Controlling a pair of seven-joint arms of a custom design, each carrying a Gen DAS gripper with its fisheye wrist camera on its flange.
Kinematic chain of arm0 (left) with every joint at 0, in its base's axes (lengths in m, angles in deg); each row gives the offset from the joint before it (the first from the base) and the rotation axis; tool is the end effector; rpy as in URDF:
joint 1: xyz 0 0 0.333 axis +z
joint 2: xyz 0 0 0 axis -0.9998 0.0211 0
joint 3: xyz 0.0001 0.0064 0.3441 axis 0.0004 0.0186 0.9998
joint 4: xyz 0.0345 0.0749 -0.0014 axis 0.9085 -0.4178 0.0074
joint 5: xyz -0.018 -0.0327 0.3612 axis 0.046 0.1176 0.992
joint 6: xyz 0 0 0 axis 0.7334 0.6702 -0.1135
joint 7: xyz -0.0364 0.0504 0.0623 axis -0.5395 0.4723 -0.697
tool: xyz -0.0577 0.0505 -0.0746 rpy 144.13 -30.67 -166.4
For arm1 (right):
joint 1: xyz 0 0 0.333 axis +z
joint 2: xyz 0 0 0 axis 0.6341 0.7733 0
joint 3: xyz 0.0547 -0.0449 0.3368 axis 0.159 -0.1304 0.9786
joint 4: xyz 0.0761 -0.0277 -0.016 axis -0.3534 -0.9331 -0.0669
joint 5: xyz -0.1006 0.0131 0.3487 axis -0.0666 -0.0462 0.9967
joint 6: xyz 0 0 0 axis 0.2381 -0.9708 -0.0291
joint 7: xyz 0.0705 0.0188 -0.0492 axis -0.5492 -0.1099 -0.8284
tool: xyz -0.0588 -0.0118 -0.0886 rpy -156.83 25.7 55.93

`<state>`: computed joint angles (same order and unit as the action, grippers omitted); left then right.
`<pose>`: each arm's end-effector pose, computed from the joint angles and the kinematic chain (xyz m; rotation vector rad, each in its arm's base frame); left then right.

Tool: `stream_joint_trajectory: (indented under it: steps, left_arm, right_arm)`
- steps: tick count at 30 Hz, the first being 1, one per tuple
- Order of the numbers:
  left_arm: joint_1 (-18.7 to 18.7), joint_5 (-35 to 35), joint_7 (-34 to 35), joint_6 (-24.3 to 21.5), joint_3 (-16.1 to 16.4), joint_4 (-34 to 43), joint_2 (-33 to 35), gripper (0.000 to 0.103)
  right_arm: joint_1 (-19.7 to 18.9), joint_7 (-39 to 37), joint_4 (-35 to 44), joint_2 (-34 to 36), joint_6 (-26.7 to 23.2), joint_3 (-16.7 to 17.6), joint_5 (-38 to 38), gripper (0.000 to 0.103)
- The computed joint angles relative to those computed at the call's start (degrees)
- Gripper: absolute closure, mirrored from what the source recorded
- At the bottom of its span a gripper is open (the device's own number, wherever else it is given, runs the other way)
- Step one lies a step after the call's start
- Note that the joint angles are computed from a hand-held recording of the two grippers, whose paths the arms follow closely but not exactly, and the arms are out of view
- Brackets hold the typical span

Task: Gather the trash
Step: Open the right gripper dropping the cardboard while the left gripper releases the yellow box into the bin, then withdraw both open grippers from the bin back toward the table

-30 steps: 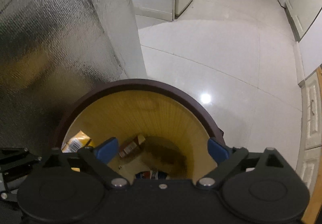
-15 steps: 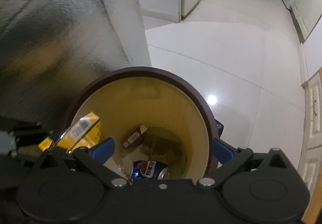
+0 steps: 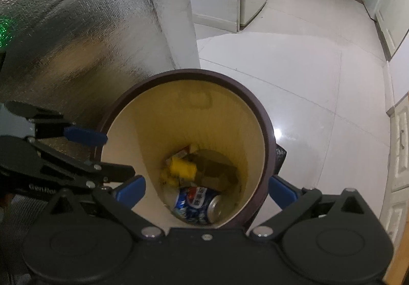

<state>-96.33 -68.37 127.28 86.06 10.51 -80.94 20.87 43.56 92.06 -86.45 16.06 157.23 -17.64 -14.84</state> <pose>0.6555 -0.2161 0.5303 -2.0579 2.1107 -0.6748 0.7100 0.0821 0.5446 -2.3591 1.2880 -0.1391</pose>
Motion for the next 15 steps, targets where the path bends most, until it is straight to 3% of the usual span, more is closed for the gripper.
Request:
stream_joint_trajectory:
  steps: [4, 15]
  left_arm:
    - [-0.3, 0.6, -0.3, -1.2, 0.1, 0.0, -0.5, 0.016]
    - [-1.0, 3.8, -2.2, -2.7, 1.0, -1.8, -3.0, 0.002]
  right_arm:
    - [-0.1, 0.2, -3.2, -2.0, 1.3, -0.2, 0.4, 0.000]
    - [-0.4, 1.6, -9.1, -5.6, 5.3, -0.7, 1.6, 0.000]
